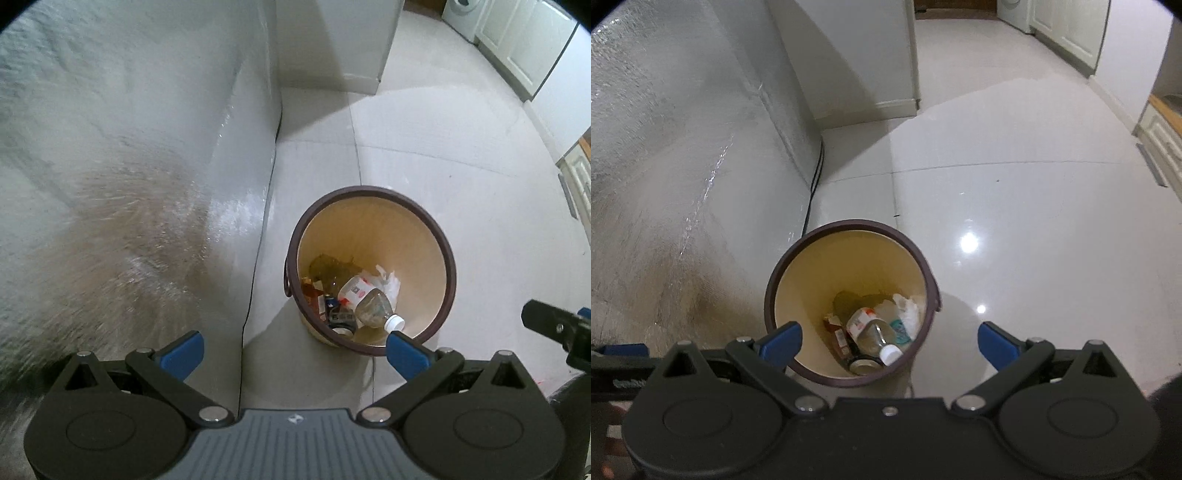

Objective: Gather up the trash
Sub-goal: 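Move both open tools back from the bin toward the checkered table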

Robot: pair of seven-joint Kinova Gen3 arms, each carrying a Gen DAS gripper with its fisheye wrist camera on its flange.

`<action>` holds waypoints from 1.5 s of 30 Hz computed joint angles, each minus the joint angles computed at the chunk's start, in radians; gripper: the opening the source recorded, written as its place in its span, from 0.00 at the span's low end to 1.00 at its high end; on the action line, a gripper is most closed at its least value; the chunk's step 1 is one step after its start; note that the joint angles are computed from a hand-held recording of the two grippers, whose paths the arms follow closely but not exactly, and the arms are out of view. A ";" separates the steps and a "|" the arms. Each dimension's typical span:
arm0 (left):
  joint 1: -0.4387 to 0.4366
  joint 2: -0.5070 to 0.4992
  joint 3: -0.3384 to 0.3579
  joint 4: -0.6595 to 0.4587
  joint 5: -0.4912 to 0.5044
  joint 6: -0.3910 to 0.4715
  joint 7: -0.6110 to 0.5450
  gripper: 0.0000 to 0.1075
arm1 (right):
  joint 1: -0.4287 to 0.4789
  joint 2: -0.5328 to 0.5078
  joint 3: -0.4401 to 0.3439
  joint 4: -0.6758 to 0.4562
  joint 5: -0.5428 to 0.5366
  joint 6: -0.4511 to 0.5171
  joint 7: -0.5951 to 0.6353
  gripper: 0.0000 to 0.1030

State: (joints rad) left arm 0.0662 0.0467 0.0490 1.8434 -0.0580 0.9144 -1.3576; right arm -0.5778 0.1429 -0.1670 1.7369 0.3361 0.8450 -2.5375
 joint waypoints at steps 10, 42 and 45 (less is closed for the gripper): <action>0.018 -0.165 0.045 0.019 -0.044 0.068 0.029 0.96 | -0.018 -0.124 -0.060 0.041 0.058 0.105 -0.078 0.99; 0.015 -0.619 0.029 -0.324 0.105 0.371 -0.112 0.96 | 0.238 -0.520 -0.499 -0.253 0.163 0.515 -0.072 0.99; 0.001 -0.641 0.008 -0.381 0.103 0.384 -0.133 0.96 | 0.286 -0.530 -0.544 -0.296 0.174 0.509 -0.051 0.99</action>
State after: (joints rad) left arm 0.0672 -0.5947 0.0574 1.4627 0.0453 1.2989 -1.4903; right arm -0.2914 -0.3871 -0.7112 1.4407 0.5103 1.3541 -2.5882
